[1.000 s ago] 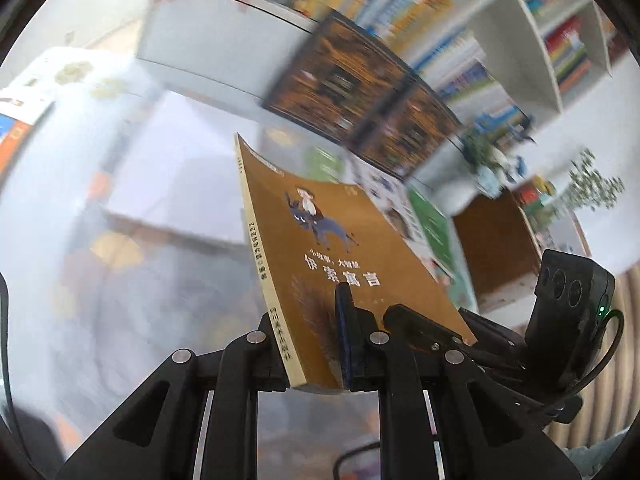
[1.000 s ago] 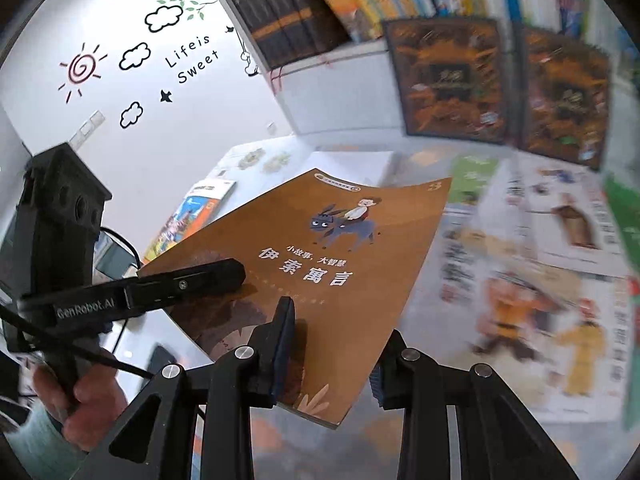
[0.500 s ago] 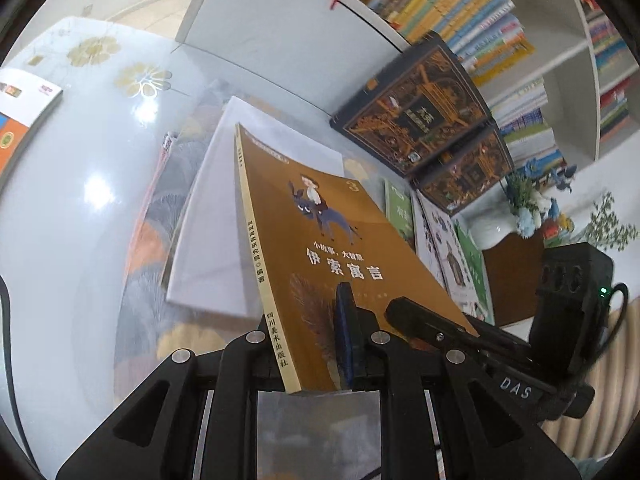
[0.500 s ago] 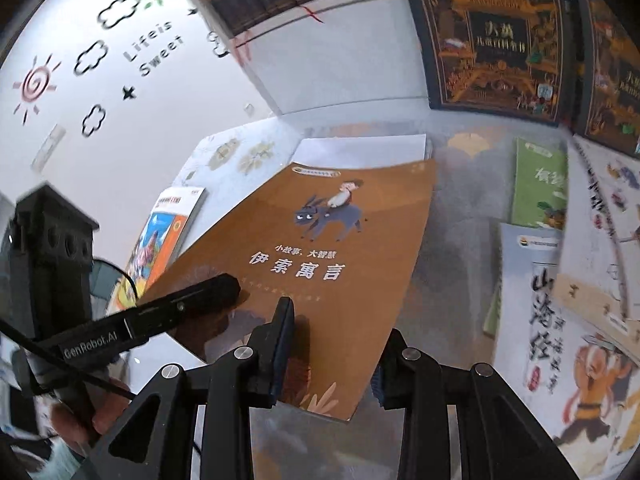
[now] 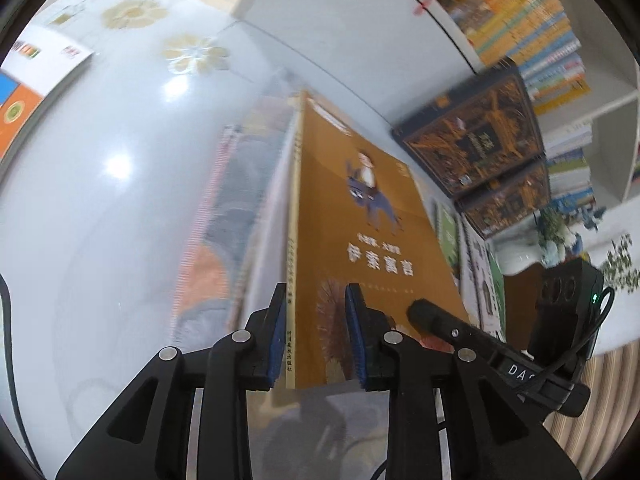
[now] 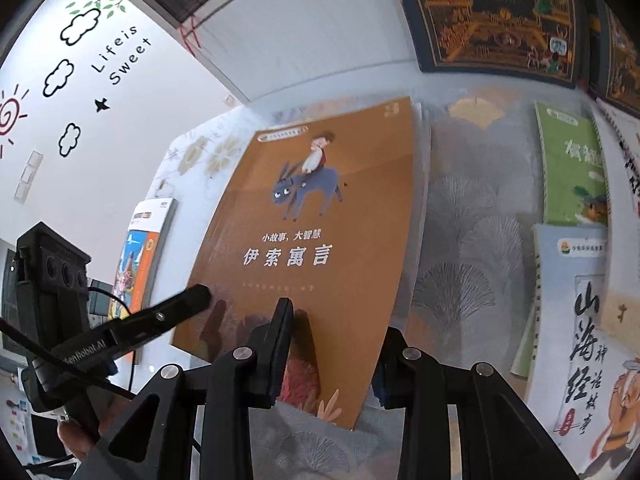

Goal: Organize books

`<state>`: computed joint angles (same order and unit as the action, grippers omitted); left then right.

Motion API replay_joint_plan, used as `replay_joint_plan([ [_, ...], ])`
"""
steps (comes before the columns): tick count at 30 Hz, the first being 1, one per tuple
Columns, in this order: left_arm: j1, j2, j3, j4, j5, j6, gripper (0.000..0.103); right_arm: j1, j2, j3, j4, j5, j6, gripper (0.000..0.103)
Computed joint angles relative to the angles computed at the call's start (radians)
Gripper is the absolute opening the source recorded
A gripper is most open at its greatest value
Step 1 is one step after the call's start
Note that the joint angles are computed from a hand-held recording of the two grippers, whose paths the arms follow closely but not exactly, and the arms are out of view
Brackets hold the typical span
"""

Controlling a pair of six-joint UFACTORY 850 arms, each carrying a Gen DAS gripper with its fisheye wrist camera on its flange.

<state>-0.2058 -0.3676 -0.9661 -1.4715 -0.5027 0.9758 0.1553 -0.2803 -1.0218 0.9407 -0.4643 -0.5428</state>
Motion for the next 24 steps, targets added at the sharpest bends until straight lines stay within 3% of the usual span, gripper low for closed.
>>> replay_joint_plan([
  [9,0.002,0.047,0.038,-0.018,0.090,-0.023,0.025,0.023,-0.015,-0.002,0.020,0.047,0.017,0.034],
  [13,-0.017,0.083,0.056,0.075,0.115,-0.083,0.025,0.016,0.003,0.014,0.004,0.016,0.031,0.037],
  [16,-0.035,0.110,0.074,0.114,0.111,-0.112,0.026,-0.006,0.057,0.072,0.011,-0.003,0.028,0.040],
  [20,-0.076,0.137,0.085,0.173,0.076,-0.155,0.027,-0.061,0.201,0.215,0.044,-0.007,-0.003,0.054],
  [23,-0.134,0.152,0.078,0.229,0.068,-0.194,0.033,-0.112,0.307,0.310,0.002,-0.017,0.022,0.055],
  [24,-0.159,0.153,0.072,0.241,0.065,-0.203,0.040,-0.133,0.344,0.342,-0.022,-0.020,0.039,0.055],
])
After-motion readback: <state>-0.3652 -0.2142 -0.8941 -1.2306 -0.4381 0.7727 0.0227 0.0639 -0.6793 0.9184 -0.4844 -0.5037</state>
